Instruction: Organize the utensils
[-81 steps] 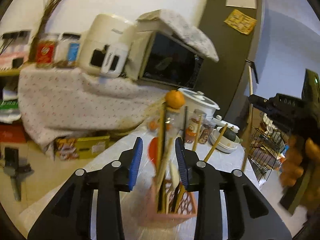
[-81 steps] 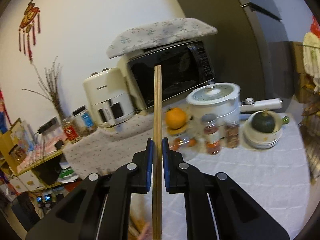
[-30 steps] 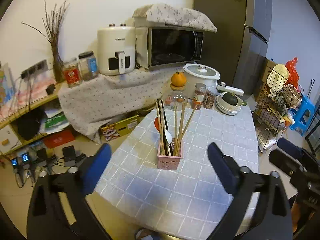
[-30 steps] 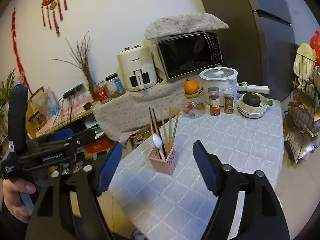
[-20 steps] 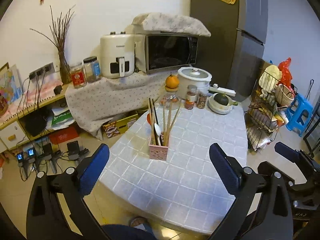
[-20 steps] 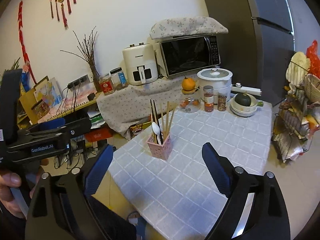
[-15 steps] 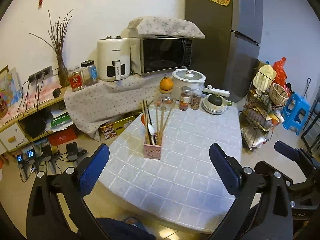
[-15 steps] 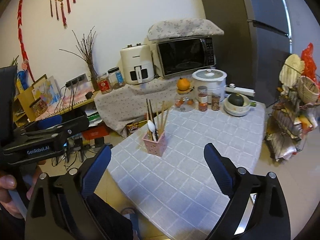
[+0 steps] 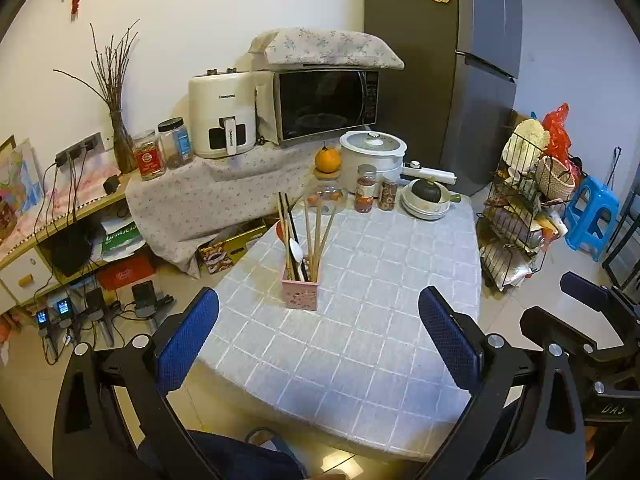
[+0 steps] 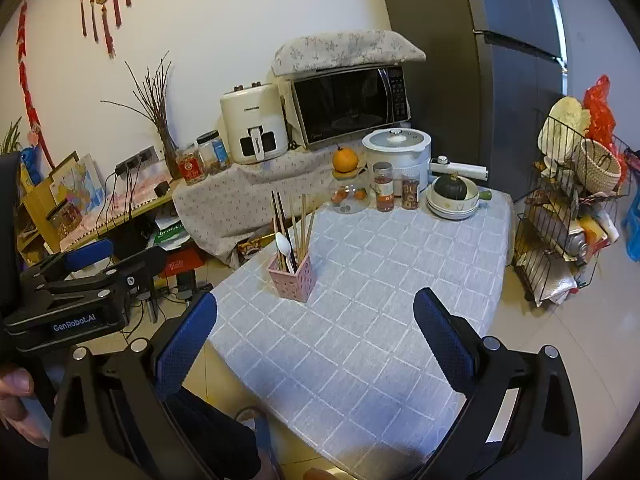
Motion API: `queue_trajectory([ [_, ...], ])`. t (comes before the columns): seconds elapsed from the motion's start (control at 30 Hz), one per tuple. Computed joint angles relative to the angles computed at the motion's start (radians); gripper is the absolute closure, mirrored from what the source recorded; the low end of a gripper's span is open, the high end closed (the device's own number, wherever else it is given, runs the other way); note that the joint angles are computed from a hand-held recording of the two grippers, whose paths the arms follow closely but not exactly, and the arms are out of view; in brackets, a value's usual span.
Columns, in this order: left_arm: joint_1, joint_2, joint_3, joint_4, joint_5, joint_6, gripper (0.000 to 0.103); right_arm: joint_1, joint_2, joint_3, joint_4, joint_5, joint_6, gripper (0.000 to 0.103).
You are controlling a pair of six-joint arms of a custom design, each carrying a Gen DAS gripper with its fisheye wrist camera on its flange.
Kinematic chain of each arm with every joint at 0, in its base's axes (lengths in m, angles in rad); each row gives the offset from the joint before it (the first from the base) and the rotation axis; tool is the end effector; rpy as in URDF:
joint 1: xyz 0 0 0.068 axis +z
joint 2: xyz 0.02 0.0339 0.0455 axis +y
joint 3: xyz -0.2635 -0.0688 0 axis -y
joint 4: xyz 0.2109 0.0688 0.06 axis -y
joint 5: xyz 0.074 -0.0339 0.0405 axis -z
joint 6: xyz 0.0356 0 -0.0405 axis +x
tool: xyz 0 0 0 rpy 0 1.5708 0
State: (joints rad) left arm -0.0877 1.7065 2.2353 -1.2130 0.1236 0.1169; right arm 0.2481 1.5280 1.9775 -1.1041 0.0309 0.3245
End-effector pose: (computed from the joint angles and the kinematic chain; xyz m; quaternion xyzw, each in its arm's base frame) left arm 0.2907 -0.0300 0.4637 0.1184 0.8942 -0.0495 0.4289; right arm 0.2519 0.0627 0.4557 0.0411 0.8959 0.1116 0.4281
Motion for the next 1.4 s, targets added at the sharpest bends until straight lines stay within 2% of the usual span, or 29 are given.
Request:
queue_trajectory([
  [0.73,-0.014,0.008,0.017,-0.005,0.006,0.013,0.007,-0.006,0.024,0.038,-0.036,-0.003,-0.005,0.007],
  [1.03,-0.015,-0.017,-0.030,0.023,0.002,0.013,0.007,-0.011,0.025,0.045,-0.039,-0.012,-0.012,0.007],
  [1.4,-0.011,-0.016,-0.027,0.021,0.003,0.016,0.007,-0.012,0.024,0.041,-0.037,-0.014,-0.013,0.007],
])
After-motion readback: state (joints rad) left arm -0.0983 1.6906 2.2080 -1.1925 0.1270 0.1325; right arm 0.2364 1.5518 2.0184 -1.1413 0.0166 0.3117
